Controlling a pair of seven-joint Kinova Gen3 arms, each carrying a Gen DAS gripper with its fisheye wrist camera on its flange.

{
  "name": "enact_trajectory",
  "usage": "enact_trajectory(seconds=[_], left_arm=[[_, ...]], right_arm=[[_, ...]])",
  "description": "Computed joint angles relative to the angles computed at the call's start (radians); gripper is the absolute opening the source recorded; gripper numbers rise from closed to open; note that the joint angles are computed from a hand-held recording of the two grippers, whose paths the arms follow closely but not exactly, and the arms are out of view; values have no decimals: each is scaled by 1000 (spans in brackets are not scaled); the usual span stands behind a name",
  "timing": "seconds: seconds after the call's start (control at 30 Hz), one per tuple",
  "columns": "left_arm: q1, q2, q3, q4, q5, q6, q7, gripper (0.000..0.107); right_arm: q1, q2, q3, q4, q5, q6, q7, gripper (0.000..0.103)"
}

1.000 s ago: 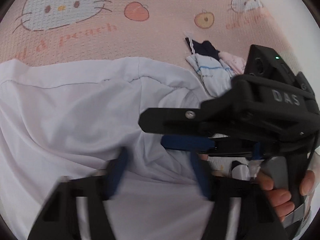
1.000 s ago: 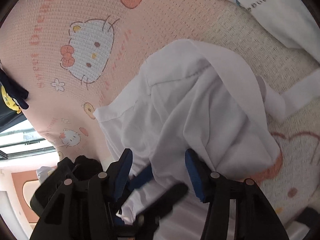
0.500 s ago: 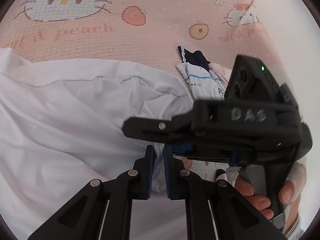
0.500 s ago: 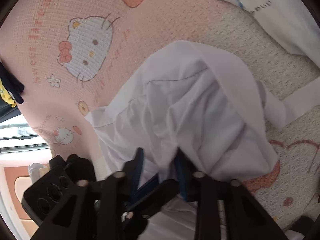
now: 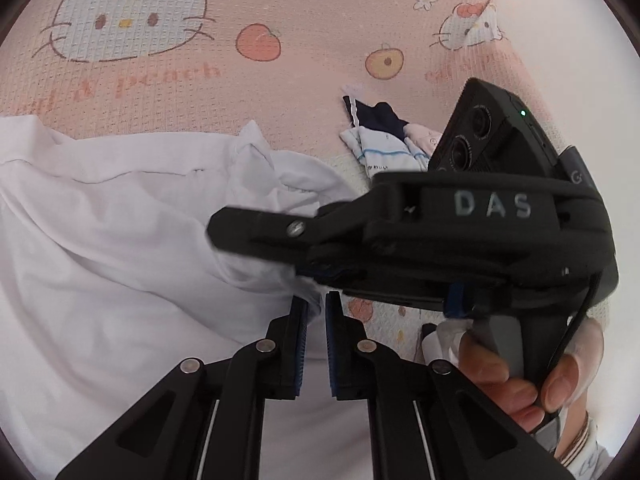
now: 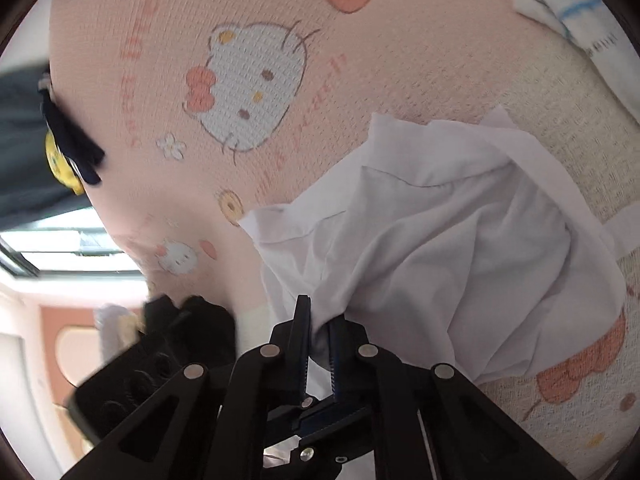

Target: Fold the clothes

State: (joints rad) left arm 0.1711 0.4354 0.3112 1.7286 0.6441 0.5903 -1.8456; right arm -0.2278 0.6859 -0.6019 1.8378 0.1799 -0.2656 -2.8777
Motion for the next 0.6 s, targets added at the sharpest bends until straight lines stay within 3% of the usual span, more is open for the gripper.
enact_trajectory(seconds=[0.1,0.17,0.27,0.33,0.5,0.6], left_arm=[[-28,-12,9,2,31,26,-14,9],[-7,-7,-27,-39,7,97,22,11],[-25,4,-36,-82,-10,194,57,30],[-41,-6,-42,-79,8,209,51,57],[-39,-12,-78,-115,-16,265,82,58],[-5,8,-108,-186,-99,302,153,58]], right_arm=[[39,-9,-23,70,-38,-122,17,7],[46,-24,-9,121,-28,-202,-17,7],[29,-63,28,172,-48,-242,-44,6],[30,-92,33,191,-84,-220,-29,6],[-50,-174,145,179,-77,-51,-117,6],[-179,-210,280,122,-74,71,-55,7]])
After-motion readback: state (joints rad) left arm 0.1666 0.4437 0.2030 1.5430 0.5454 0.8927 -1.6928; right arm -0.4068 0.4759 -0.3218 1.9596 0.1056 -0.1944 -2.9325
